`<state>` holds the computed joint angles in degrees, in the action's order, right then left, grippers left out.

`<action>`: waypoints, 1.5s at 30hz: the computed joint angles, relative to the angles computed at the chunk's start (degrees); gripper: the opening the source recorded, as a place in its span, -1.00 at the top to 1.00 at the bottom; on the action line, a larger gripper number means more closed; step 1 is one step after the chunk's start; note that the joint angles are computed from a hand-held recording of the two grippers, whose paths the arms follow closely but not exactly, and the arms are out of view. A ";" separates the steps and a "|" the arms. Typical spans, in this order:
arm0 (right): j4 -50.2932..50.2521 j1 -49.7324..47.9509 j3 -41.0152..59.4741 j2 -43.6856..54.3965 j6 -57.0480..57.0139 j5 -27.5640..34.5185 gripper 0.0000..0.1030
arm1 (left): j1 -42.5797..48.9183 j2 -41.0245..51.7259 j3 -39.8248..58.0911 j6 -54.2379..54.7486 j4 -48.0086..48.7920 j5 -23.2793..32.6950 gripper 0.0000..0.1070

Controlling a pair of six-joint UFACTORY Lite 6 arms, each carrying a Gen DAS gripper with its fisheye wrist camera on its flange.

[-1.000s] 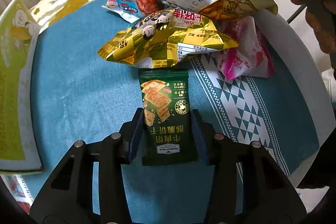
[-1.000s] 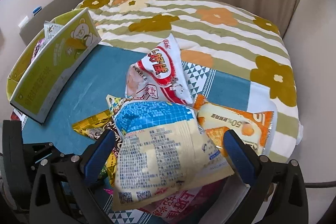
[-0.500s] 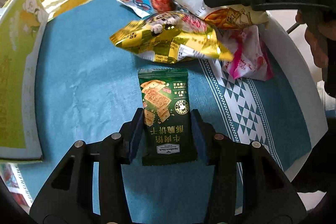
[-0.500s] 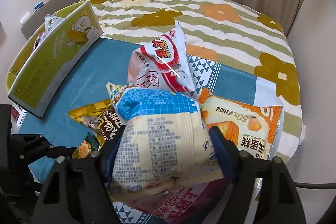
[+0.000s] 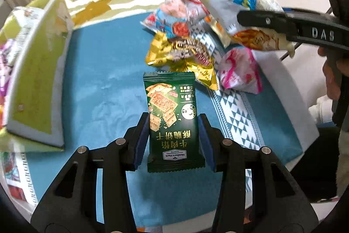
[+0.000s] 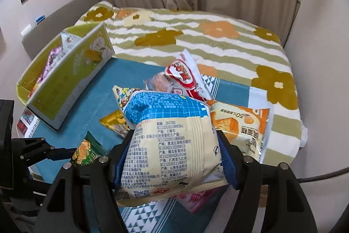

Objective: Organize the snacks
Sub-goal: 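Carry both held snacks over the yellow-green box, then open both tools to release the snacks into the box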

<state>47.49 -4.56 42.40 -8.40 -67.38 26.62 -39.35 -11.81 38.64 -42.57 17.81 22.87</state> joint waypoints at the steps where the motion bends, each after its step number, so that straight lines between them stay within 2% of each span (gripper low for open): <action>1: -1.84 0.30 -0.76 -2.33 2.49 0.51 -0.28 | -0.44 -2.24 -0.46 -0.60 0.32 1.24 0.24; 6: -10.25 3.34 -3.41 -13.77 16.00 3.15 -0.28 | 1.93 -13.90 -0.13 4.28 -2.88 9.01 0.24; 12: -16.23 10.74 -0.63 -20.61 30.71 7.51 -0.28 | 12.65 -24.05 5.28 17.54 -8.72 18.87 0.24; 15: -22.68 19.21 1.91 -21.18 42.16 5.85 -0.28 | 23.12 -26.20 8.97 30.11 -15.59 22.19 0.24; 18: -32.04 29.38 5.68 -19.24 57.08 2.99 -0.28 | 38.34 -25.73 12.71 48.10 -27.37 24.95 0.24; 22: -47.16 41.71 13.24 -11.85 78.36 -0.18 -0.28 | 59.33 -20.97 17.32 71.70 -42.03 28.96 0.24; 25: -58.35 48.59 19.71 -4.31 92.98 -0.78 -0.28 | 70.77 -14.47 21.25 84.63 -49.19 31.65 0.24; 30: -70.97 56.94 32.76 10.17 112.97 0.85 -0.28 | 82.60 -1.17 28.43 98.03 -54.37 33.49 0.24; 37: -78.07 62.82 50.12 28.02 127.02 6.67 -0.28 | 87.32 15.10 37.29 105.52 -54.41 32.97 0.24; 45: -78.01 64.37 59.41 37.60 131.06 11.57 -0.28 | 86.76 26.49 44.16 107.85 -53.25 32.07 0.24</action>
<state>-30.52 59.81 101.81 29.20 63.67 38.18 47.41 14.68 82.80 65.28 -35.44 54.93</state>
